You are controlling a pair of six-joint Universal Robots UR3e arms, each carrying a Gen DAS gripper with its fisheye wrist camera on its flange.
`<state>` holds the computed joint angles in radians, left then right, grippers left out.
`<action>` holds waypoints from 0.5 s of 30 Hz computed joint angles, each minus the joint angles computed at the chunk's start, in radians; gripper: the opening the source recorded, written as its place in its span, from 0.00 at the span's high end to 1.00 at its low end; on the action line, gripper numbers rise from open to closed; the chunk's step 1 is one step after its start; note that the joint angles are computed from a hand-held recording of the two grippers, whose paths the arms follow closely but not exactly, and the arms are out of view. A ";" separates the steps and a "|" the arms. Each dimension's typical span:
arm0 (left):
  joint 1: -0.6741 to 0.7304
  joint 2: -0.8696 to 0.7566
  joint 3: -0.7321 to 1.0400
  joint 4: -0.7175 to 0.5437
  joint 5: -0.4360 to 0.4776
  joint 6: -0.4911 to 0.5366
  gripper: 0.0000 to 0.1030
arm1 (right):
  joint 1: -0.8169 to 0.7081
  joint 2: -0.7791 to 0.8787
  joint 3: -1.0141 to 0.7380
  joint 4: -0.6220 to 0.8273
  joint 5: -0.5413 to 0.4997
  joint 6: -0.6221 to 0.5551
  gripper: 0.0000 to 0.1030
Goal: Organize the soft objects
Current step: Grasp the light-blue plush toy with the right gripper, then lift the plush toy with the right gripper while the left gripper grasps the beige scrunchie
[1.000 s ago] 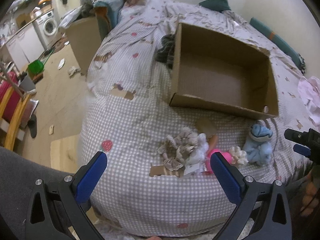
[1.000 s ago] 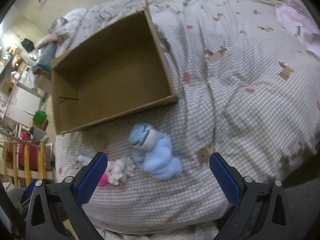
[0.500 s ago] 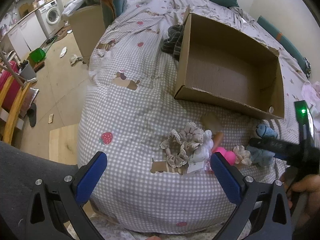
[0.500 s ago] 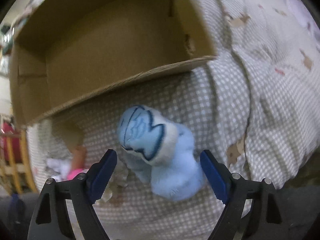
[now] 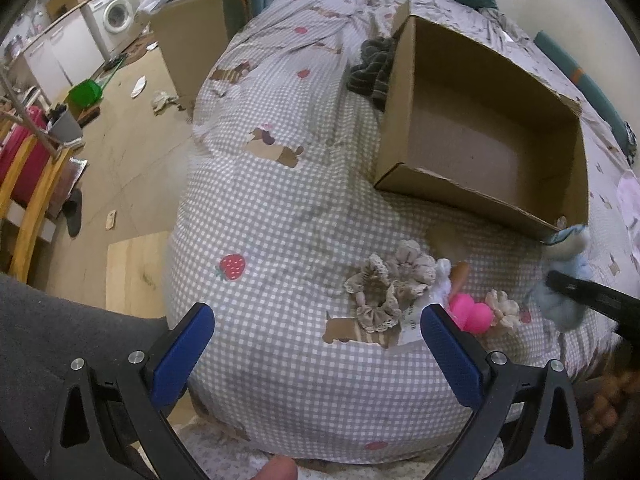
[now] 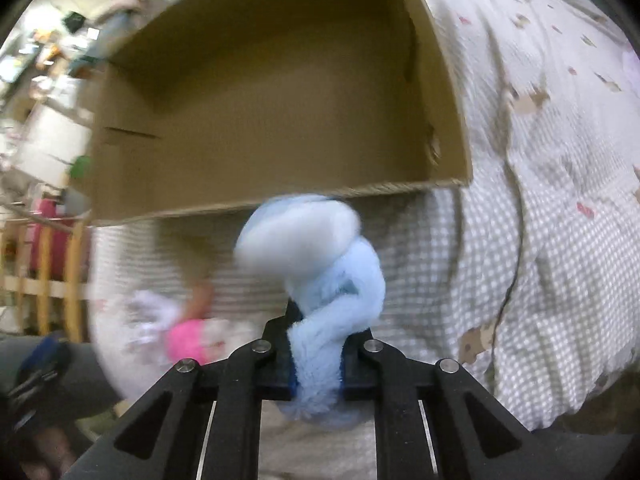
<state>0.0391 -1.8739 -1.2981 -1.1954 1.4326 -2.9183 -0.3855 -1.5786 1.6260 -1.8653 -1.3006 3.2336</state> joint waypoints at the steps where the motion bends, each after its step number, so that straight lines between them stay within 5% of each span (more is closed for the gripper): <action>1: 0.003 -0.014 0.027 -0.028 0.002 -0.003 0.00 | -0.008 -0.025 -0.007 0.016 0.025 -0.020 0.87; 8: -0.007 -0.158 0.283 -0.225 -0.010 -0.010 0.02 | -0.178 -0.278 0.087 0.144 0.210 -0.226 0.87; 15: -0.048 -0.433 0.666 -0.501 -0.041 -0.023 0.26 | -0.270 -0.310 0.102 0.176 0.256 -0.248 0.87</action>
<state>-0.0086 -2.3073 -0.6325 -1.6959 1.3920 -2.9415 -0.6555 -1.8883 1.7279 -1.6892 -1.0444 2.9858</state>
